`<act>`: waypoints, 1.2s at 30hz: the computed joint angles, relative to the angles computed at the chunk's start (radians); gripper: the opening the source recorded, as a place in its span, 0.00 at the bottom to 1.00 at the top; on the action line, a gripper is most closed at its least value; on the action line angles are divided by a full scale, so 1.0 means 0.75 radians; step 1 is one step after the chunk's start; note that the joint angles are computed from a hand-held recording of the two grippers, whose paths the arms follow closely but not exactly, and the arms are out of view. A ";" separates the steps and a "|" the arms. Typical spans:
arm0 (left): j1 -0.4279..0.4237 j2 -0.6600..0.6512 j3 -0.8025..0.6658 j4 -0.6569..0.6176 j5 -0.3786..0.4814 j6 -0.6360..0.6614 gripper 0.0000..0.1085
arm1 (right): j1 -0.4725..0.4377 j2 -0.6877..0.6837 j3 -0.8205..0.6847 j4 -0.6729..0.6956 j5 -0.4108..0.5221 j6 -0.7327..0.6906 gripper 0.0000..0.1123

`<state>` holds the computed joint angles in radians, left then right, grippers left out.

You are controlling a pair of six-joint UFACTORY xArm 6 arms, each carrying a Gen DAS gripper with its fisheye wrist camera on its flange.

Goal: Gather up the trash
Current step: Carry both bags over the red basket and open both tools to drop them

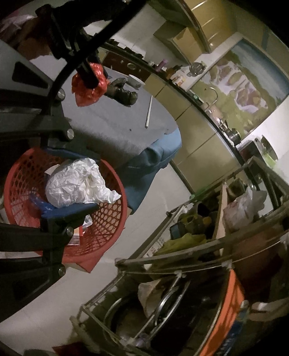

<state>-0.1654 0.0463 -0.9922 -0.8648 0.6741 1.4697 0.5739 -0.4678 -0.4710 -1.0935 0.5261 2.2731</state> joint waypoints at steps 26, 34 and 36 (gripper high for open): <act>0.137 0.023 -0.031 -0.120 0.009 0.151 0.62 | -0.036 0.041 -0.060 0.013 -0.034 -0.014 0.50; 0.257 0.037 -0.096 -0.199 -0.010 0.151 0.62 | 0.003 0.023 -0.082 0.076 0.032 -0.069 0.50; 0.281 0.040 -0.108 -0.218 -0.013 0.151 0.62 | 0.012 0.041 -0.103 0.082 0.038 -0.087 0.50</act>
<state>0.0456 0.0765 -1.0730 -1.0285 0.6646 1.5828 0.5825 -0.4373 -0.5484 -1.0321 0.5548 2.2075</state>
